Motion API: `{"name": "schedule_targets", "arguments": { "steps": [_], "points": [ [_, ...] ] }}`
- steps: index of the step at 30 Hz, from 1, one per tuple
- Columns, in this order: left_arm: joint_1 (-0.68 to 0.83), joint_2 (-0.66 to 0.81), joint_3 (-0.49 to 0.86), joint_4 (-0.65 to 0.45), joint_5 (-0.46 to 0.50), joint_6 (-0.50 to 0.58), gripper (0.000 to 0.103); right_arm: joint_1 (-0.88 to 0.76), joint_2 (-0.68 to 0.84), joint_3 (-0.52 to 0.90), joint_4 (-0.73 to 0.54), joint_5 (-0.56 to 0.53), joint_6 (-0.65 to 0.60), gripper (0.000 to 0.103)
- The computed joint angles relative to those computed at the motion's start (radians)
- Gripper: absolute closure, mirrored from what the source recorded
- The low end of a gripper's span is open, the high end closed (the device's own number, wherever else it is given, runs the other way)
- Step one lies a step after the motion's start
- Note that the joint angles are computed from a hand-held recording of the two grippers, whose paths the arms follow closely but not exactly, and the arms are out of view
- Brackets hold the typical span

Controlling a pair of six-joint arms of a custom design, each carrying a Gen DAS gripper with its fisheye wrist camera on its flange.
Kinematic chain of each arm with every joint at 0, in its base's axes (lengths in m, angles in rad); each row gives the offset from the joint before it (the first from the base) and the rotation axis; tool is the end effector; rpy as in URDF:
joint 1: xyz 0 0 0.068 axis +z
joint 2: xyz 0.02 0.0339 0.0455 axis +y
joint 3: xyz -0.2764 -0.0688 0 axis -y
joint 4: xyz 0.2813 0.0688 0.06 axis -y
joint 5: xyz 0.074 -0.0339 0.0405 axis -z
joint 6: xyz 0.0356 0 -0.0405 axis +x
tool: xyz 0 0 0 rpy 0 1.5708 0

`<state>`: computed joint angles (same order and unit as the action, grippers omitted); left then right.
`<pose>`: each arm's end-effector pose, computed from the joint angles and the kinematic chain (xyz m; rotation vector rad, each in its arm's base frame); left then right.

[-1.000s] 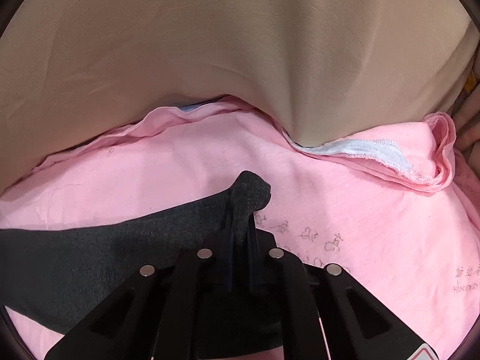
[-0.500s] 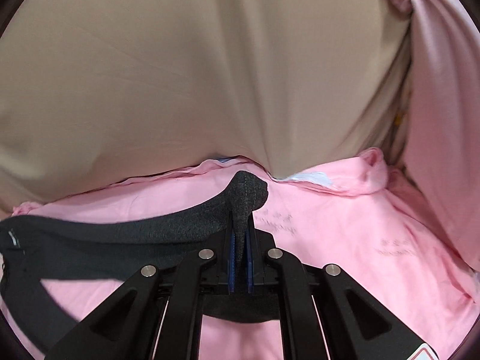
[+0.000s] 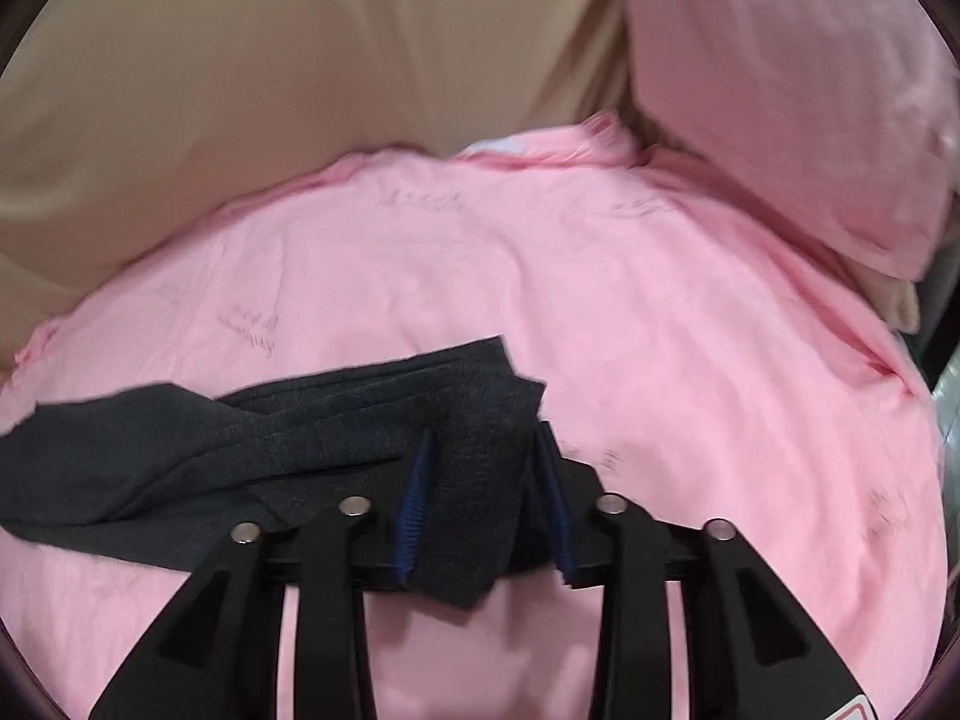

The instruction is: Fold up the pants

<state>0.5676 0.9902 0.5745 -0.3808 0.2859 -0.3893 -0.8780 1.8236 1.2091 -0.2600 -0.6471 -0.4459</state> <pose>0.1956 0.1128 0.2086 -0.9538 2.1369 -0.2501 0.2843 -0.3089 0.1894 0.2115 2.2211 0.0918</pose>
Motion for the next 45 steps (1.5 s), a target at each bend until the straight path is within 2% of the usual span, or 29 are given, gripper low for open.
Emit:
{"name": "schedule_targets", "arguments": {
  "steps": [1,3,5,6,7,8,9,12,15,17,20,21,23,24,25,27,28,29,30,31,33,35,36,38,41,42,44,45],
  "points": [
    [0.001,-0.021,-0.014,0.001,0.007,-0.016,0.014,-0.017,0.0,0.006,0.004,-0.016,0.014,0.06],
    [-0.017,0.001,-0.02,0.034,-0.021,-0.048,0.014,-0.069,-0.031,-0.021,-0.013,-0.063,-0.011,0.06],
    [-0.04,0.051,-0.015,0.081,-0.037,-0.079,0.014,-0.096,-0.032,-0.045,-0.034,-0.095,-0.047,0.057],
    [-0.043,0.094,-0.009,0.122,-0.025,-0.101,0.021,-0.098,-0.043,-0.075,-0.029,-0.1,-0.053,0.057],
    [-0.037,0.143,0.0,0.16,0.012,-0.112,0.045,-0.095,-0.054,-0.103,-0.028,-0.103,-0.059,0.057],
    [-0.037,0.177,0.014,0.164,0.014,-0.112,0.061,-0.095,-0.063,-0.122,-0.038,-0.103,-0.071,0.057],
    [-0.057,0.215,0.047,0.133,-0.029,-0.094,0.096,-0.094,-0.077,-0.149,-0.037,-0.108,-0.073,0.057],
    [-0.01,0.162,0.04,0.065,-0.046,-0.098,0.095,-0.108,-0.088,-0.172,-0.088,-0.147,-0.098,0.057],
    [0.087,0.161,0.027,0.016,0.029,-0.048,0.095,-0.096,-0.083,-0.148,-0.158,-0.179,-0.094,0.057],
    [0.097,0.17,0.019,0.013,0.044,-0.042,0.095,-0.059,-0.051,-0.096,-0.192,-0.184,-0.037,0.057],
    [0.053,0.128,0.01,0.009,0.008,-0.057,0.094,0.006,-0.009,-0.009,-0.233,-0.211,0.074,0.057],
    [0.038,0.111,0.011,0.006,-0.001,-0.065,0.091,0.038,0.012,0.035,-0.263,-0.204,0.106,0.057],
    [0.011,0.11,0.023,-0.007,-0.017,-0.069,0.071,0.088,0.037,0.083,-0.27,-0.115,0.177,0.054],
    [-0.005,0.13,0.037,-0.019,-0.032,-0.073,0.037,0.116,0.057,0.109,-0.261,-0.046,0.226,0.053],
    [-0.015,0.145,0.041,-0.013,-0.039,-0.082,0.02,0.137,0.086,0.144,-0.274,0.017,0.27,0.049],
    [-0.032,0.181,0.04,0.014,-0.05,-0.098,0.024,0.161,0.17,0.237,-0.33,0.087,0.385,0.049],
    [-0.035,0.206,0.041,0.026,-0.037,-0.09,0.042,0.168,0.174,0.232,-0.296,0.095,0.421,0.051],
    [-0.041,0.232,0.049,0.028,-0.036,-0.086,0.05,0.197,0.164,0.221,-0.25,0.168,0.437,0.057],
    [-0.066,0.255,0.061,0.015,-0.111,-0.095,0.061,0.22,0.163,0.224,-0.24,0.219,0.424,0.085],
    [-0.076,0.254,0.064,0.01,-0.138,-0.084,0.069,0.23,0.166,0.237,-0.242,0.203,0.409,0.095],
    [-0.063,0.249,0.067,-0.008,-0.127,-0.071,0.077,0.203,0.116,0.207,-0.201,0.052,0.407,0.095],
    [-0.035,0.241,0.066,-0.027,-0.092,-0.045,0.08,0.139,-0.042,0.078,-0.076,-0.117,0.371,0.096],
    [-0.026,0.237,0.064,-0.034,-0.082,-0.032,0.081,0.106,-0.094,0.03,-0.038,-0.156,0.337,0.096],
    [-0.023,0.23,0.058,-0.04,-0.08,-0.017,0.081,0.07,-0.054,0.046,-0.095,-0.147,0.211,0.096],
    [-0.033,0.233,0.056,-0.034,-0.101,-0.011,0.081,0.043,0.175,0.199,-0.319,-0.066,0.109,0.093],
    [-0.037,0.238,0.061,-0.037,-0.107,-0.013,0.08,0.027,0.205,0.208,-0.337,-0.073,0.096,0.09],
    [-0.029,0.242,0.064,-0.042,-0.096,-0.013,0.08,-0.007,0.186,0.145,-0.271,-0.144,0.113,0.085],
    [-0.027,0.247,0.066,-0.042,-0.089,-0.016,0.08,-0.018,0.162,0.114,-0.238,-0.158,0.129,0.072]
  ]
}}
